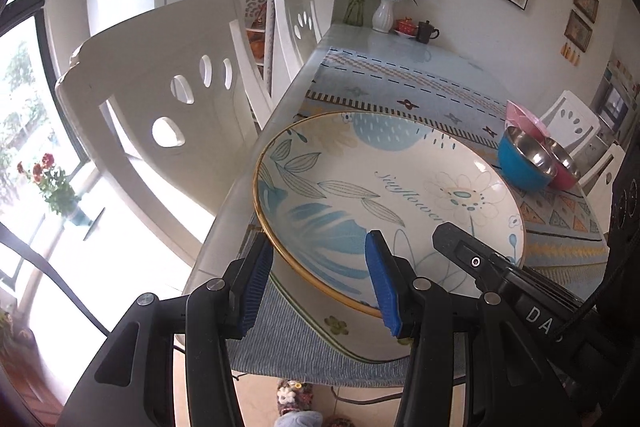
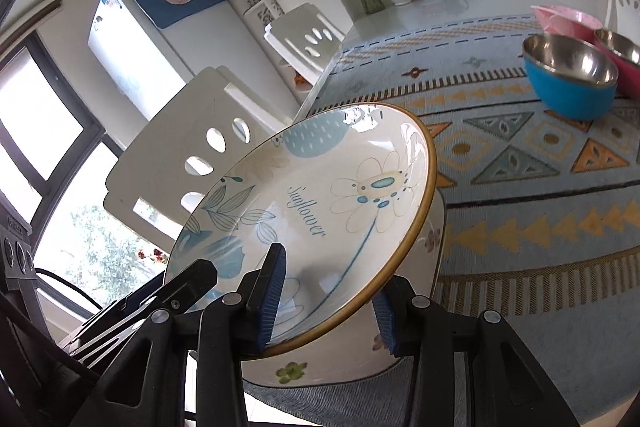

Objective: Organize plates and bowls
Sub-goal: 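Lower the sunflower plate onto the hexagonal plate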

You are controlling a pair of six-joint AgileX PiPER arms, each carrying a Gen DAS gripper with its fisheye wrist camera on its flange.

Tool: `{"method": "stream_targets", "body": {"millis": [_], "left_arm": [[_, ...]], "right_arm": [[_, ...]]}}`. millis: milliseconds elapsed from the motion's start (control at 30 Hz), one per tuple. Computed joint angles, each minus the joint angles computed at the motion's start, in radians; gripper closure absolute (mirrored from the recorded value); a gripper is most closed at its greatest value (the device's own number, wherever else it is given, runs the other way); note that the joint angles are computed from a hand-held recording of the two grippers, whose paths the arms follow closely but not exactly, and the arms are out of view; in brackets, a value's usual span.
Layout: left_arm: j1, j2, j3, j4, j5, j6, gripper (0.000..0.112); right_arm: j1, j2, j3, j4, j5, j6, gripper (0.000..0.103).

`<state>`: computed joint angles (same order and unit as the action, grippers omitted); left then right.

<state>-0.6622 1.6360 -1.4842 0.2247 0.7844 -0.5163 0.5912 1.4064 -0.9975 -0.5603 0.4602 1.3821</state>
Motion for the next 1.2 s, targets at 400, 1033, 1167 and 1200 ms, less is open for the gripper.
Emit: {"method": "stream_targets", "body": {"millis": [400,1033,1167,1200], "left_arm": [[-0.041,-0.043,0.085,0.073,-0.027,-0.113,0.067],[-0.104,-0.045,0.049,0.108,0.006,-0.121,0.069],[-0.094,-0.033,0.020,0.068,0.014,-0.078,0.069],[-0.088,-0.029,0.014,0.050,0.016,-0.066,0.069]], "right_arm": [[0.021,-0.020,0.047,0.004,-0.003,-0.005,0.063],[-0.012,-0.075,0.056,0.180,0.031,-0.135,0.060],[-0.031,-0.080,0.031,0.236,0.071,-0.187,0.057],[-0.032,-0.080,0.026,0.244,0.082,-0.196,0.057]]}}
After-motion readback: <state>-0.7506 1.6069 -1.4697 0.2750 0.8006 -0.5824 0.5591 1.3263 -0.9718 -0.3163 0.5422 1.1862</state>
